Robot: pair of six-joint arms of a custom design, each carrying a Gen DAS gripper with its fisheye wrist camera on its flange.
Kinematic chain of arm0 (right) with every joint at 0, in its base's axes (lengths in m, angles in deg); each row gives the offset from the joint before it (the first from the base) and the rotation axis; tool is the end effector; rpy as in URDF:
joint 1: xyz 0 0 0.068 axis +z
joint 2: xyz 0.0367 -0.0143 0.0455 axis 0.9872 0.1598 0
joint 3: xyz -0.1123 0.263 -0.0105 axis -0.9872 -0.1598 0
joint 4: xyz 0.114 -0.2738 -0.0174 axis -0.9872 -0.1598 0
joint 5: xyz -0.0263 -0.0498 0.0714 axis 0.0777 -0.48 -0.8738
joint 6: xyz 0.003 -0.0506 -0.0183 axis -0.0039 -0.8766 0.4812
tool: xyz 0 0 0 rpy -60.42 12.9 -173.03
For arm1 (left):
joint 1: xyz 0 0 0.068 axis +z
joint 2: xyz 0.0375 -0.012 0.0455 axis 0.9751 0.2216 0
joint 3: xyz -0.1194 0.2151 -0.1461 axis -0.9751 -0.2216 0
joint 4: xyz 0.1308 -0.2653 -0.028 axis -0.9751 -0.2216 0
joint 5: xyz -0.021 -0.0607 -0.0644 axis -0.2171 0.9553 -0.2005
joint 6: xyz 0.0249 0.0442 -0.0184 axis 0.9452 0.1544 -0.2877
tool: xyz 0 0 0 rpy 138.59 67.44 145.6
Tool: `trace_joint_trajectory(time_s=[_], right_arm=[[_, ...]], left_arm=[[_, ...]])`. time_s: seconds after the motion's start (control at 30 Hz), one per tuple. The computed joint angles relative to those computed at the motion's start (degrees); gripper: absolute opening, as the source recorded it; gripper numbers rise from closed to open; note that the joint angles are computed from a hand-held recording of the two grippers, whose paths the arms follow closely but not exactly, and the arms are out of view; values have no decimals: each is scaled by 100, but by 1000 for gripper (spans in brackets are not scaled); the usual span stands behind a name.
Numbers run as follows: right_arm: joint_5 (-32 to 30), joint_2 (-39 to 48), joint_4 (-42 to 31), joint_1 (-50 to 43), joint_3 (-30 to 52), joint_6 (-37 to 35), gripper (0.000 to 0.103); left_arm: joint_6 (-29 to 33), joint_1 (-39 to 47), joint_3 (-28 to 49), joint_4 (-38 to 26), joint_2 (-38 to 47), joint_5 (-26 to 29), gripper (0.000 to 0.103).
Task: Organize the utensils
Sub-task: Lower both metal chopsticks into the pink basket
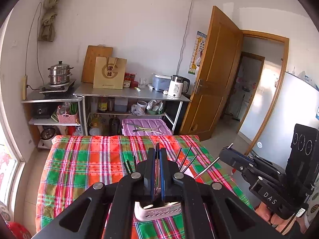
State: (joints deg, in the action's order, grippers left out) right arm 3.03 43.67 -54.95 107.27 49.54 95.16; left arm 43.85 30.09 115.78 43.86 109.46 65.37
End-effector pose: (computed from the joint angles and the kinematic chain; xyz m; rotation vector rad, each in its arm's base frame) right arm 0.1849 0.0842 0.2726 -0.0537 1.9234 0.3022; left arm 0.2391 -0.2506 0.3370 0.4365 2.0636 -0.5676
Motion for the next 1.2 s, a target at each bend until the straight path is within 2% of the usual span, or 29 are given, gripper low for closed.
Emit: trace_joint_trajectory(time_s=[0.43, 0.77, 1.03, 1.2], right_arm=[[-591, 755, 491, -519, -256, 144, 4], [-927, 1305, 675, -722, -361, 230, 4], [-899, 1654, 660, -667, -348, 228, 4], [-870, 1383, 575, -663, -412, 230, 8]], left_arm=[[-285, 544, -288, 473, 674, 813, 4], [-271, 615, -327, 517, 1116, 1060, 4], [-248, 613, -329, 508, 1342, 1154, 4], [-194, 570, -391, 542, 1208, 1085, 5]])
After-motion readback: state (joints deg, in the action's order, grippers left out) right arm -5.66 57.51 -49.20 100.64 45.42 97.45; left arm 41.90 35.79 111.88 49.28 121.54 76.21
